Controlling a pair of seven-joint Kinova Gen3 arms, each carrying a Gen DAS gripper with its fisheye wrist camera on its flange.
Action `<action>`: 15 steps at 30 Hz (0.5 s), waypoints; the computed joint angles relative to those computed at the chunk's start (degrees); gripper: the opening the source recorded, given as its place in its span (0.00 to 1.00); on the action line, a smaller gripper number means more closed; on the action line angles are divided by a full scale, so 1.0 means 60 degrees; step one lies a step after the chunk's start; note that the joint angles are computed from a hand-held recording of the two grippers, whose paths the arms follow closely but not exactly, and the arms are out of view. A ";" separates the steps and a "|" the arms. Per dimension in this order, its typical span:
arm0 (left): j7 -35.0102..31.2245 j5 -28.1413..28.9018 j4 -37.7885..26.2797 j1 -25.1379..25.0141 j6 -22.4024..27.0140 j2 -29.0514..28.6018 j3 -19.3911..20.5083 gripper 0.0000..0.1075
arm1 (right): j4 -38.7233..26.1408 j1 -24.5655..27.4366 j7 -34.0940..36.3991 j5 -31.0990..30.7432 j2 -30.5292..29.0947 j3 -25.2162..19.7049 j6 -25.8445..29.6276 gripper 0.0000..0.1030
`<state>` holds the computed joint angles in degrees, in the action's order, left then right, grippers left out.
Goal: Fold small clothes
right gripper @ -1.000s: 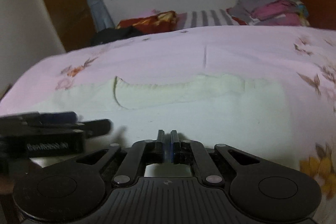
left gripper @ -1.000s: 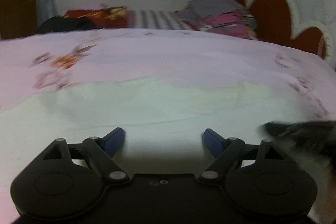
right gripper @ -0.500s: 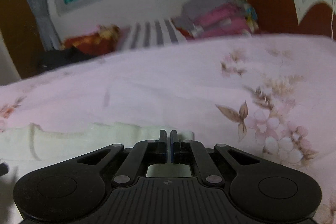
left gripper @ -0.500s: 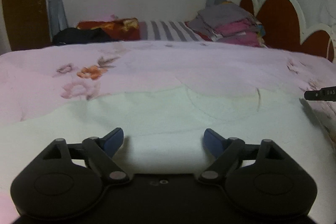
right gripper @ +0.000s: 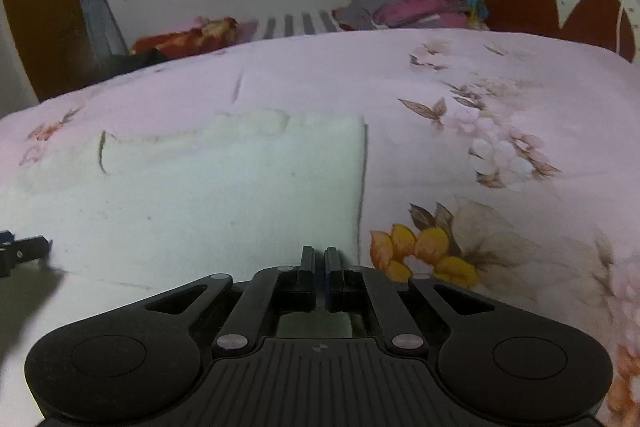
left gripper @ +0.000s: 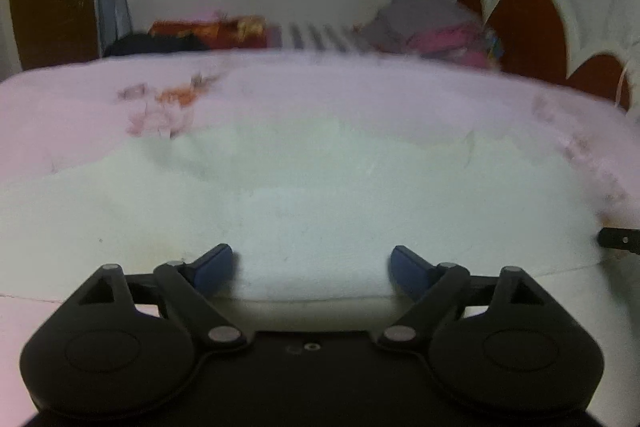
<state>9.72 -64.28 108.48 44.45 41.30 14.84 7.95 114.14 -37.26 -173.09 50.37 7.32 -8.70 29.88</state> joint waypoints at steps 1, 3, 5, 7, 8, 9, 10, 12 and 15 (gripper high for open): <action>0.0233 -0.0233 0.0137 0.0029 0.0072 -0.0070 0.0072 0.84 | 0.0007 -0.0142 0.0067 -0.0180 -0.0229 0.0108 0.0051 0.02; 0.0291 -0.0233 0.0206 -0.0445 -0.0159 0.0080 0.0413 0.85 | 0.0126 -0.0287 -0.0001 -0.0094 -0.0565 0.0081 0.0164 0.02; -0.0169 0.0297 0.0219 -0.1151 -0.0435 0.0038 0.0910 0.85 | 0.0036 0.0213 0.0059 -0.0338 -0.0206 -0.0538 0.0434 0.02; -0.0317 0.0576 0.0230 -0.1148 -0.0404 -0.0208 0.0866 0.85 | -0.0021 0.0791 0.0053 -0.0270 -0.0100 -0.1150 0.0548 0.02; -0.0164 0.0605 0.0323 -0.0882 -0.0365 -0.0391 0.0597 0.86 | -0.0072 0.0817 -0.0181 -0.0219 -0.0174 -0.1272 0.0701 0.02; 0.0088 0.0595 0.0412 -0.0445 -0.0205 -0.0548 0.0159 0.87 | 0.0025 0.0684 -0.0569 -0.0013 -0.0359 -0.1218 0.0698 0.02; 0.0328 0.0626 0.0536 -0.0114 -0.0115 -0.0668 -0.0181 0.88 | 0.0139 0.0375 -0.0958 0.0288 -0.0554 -0.1024 0.0743 0.03; 0.0966 0.0495 0.0957 0.0628 0.0162 -0.0988 -0.0957 0.88 | 0.0195 -0.0301 -0.1734 0.0748 -0.0644 -0.0580 0.1094 0.61; 0.1980 0.0347 0.1776 0.1869 0.1047 -0.1652 -0.2064 0.88 | 0.0447 -0.0514 -0.2899 0.1735 -0.0804 -0.0832 0.1455 0.80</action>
